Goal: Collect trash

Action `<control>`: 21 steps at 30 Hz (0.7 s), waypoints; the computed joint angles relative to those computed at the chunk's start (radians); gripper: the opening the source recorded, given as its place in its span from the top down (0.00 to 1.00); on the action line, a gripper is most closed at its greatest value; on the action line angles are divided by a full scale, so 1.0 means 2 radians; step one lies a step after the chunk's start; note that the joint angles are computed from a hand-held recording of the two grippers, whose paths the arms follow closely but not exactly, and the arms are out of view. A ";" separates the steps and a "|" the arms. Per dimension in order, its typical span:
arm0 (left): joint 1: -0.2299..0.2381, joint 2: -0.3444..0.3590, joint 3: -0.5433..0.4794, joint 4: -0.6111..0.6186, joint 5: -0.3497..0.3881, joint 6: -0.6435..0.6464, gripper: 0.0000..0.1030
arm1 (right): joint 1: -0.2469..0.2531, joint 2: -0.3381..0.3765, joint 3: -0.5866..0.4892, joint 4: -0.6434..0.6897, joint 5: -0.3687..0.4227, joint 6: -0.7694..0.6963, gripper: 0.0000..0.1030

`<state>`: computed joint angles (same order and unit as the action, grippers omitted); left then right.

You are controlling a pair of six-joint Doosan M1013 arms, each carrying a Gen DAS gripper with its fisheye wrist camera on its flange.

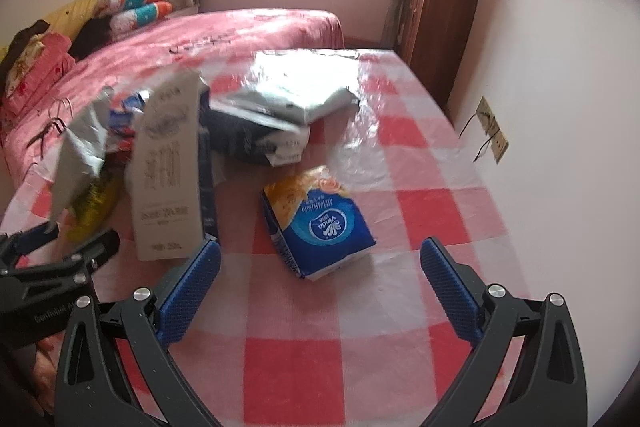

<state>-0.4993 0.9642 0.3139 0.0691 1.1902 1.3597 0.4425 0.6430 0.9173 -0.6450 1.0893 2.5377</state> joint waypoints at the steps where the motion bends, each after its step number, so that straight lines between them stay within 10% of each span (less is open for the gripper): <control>1: 0.000 -0.009 0.016 0.000 -0.010 0.000 0.03 | 0.001 -0.003 0.003 -0.005 -0.005 0.004 0.04; 21: 0.002 -0.130 0.191 0.033 -0.144 -0.023 0.03 | 0.046 -0.035 0.020 -0.130 -0.011 0.041 0.04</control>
<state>-0.4946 0.7049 0.6950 0.1341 0.9024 1.3132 0.5344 0.5738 0.9565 -0.9053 1.0682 2.6204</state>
